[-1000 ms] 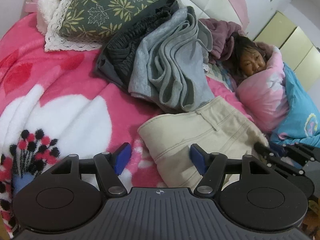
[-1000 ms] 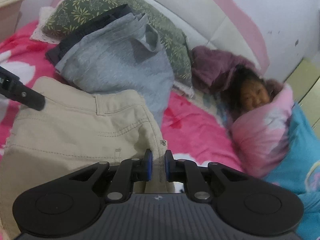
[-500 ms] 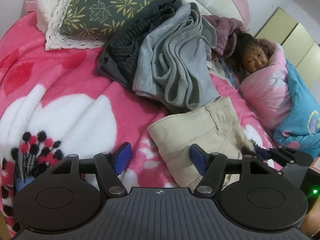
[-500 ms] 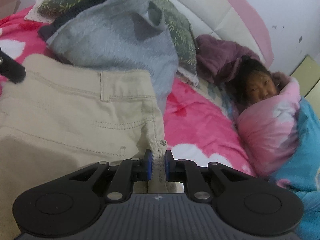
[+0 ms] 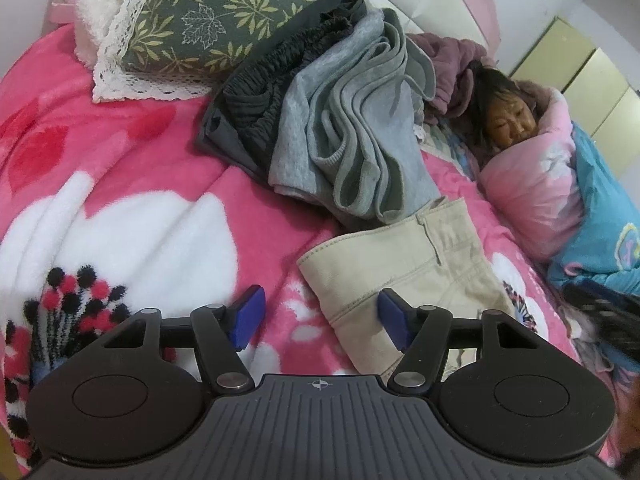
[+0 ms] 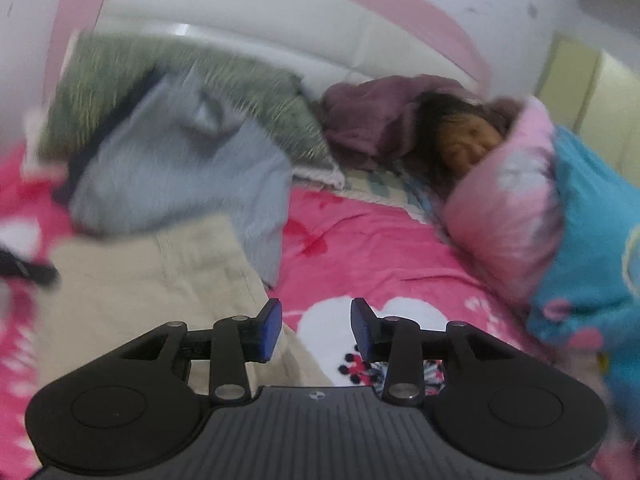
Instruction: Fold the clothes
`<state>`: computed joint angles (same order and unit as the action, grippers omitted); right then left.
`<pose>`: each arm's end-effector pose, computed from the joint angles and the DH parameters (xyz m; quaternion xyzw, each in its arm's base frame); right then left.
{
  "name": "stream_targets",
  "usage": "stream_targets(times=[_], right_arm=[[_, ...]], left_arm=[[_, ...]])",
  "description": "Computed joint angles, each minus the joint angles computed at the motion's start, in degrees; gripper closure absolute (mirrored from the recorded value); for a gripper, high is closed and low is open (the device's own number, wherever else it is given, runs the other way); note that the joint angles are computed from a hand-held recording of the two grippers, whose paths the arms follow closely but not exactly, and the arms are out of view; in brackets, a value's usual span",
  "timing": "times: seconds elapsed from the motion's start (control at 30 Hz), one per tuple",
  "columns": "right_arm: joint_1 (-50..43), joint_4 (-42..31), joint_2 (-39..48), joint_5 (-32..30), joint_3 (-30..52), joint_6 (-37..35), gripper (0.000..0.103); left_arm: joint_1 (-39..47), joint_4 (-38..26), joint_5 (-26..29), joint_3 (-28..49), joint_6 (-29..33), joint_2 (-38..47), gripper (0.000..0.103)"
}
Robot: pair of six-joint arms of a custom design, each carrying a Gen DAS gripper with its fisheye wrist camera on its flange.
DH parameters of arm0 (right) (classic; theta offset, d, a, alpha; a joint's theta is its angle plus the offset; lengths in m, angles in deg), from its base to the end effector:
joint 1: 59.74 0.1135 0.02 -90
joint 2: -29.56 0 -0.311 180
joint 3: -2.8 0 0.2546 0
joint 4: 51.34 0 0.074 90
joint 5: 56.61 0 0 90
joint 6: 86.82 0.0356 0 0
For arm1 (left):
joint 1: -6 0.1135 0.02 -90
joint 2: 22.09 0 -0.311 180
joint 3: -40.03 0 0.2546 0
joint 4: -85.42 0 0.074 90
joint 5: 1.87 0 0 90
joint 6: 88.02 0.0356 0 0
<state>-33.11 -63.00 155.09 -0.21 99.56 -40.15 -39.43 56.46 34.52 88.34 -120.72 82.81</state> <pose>0.4406 0.2430 0.1768 -0.5975 0.6427 0.2013 0.4352 0.1941 -0.1562 0.1067 -0.5705 0.6857 0.0121 0.4518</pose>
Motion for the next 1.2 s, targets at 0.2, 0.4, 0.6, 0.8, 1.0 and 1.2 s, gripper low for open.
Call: stream_targets(times=[0.2, 0.4, 0.6, 0.8, 1.0, 1.2], right_arm=[[1.2, -4.3, 0.3, -1.1, 2.0, -1.9, 0.06], [9.0, -8.5, 10.4, 6.8, 13.0, -5.2, 0.06], [10.3, -20.7, 18.3, 5.2, 27.5, -1.8, 0.067], [9.2, -11.5, 14.7, 0.8, 18.8, -0.2, 0.094], [9.9, -5.6, 15.0, 0.5, 16.0, 1.7, 0.095], [11.1, -2.6, 17.1, 4.4, 15.7, 1.7, 0.093]], left_arm=[[-0.6, -2.8, -1.2, 2.4, 0.7, 2.0, 0.061], [-0.9, -4.9, -1.3, 4.1, 2.2, 3.0, 0.071], [-0.7, 0.7, -0.3, 0.8, 5.0, 1.8, 0.073], [-1.6, 1.8, 0.1, -0.4, 3.1, 1.5, 0.074], [-2.1, 1.2, 0.2, -0.5, 2.3, 1.5, 0.074], [-1.8, 2.8, 0.4, -1.5, 3.2, 1.0, 0.073]])
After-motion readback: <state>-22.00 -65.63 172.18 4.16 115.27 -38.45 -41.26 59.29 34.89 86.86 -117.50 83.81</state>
